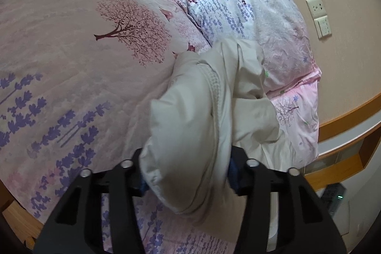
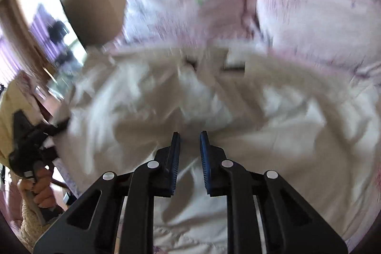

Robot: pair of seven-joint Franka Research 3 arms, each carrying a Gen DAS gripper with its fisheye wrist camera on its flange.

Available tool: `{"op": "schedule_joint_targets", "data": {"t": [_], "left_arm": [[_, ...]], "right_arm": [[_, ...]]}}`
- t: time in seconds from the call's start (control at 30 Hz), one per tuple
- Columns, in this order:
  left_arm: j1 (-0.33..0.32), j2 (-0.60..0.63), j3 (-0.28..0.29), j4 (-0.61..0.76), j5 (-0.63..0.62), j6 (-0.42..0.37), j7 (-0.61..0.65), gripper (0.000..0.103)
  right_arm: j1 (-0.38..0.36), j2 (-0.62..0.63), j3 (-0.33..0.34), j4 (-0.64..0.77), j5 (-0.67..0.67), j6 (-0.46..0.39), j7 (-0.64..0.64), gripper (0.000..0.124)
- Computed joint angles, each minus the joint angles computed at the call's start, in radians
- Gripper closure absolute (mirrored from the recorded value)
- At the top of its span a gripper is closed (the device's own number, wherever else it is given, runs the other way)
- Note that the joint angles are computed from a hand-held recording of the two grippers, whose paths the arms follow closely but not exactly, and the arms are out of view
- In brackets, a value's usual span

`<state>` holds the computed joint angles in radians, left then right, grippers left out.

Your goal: Fold large clothes

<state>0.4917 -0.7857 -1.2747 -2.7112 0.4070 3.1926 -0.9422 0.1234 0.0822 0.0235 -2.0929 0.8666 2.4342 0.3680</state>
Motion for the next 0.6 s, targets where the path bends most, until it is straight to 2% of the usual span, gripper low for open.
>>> {"op": "schedule_joint_targets", "data": {"t": [0.17, 0.3, 0.43, 0.6], "left_arm": [[-0.012, -0.003, 0.031, 0.036, 0.039, -0.053, 0.057, 0.069], [-0.003, -0.03, 0.054, 0.09, 0.09, -0.087, 0.116, 0.072], [0.033, -0.081, 0.056, 0.157, 0.137, -0.085, 0.179, 0.073], [0.109, -0.112, 0.028, 0.256, 0.157, -0.058, 0.274, 0.073]], "right_arm": [[0.003, 0.06, 0.002, 0.044, -0.079, -0.016, 0.105, 0.106], [0.017, 0.077, 0.015, 0.041, -0.133, 0.029, 0.148, 0.106], [0.014, 0.113, 0.02, 0.081, -0.17, 0.007, 0.205, 0.105], [0.008, 0.143, 0.023, 0.12, -0.207, -0.031, 0.26, 0.105]]}}
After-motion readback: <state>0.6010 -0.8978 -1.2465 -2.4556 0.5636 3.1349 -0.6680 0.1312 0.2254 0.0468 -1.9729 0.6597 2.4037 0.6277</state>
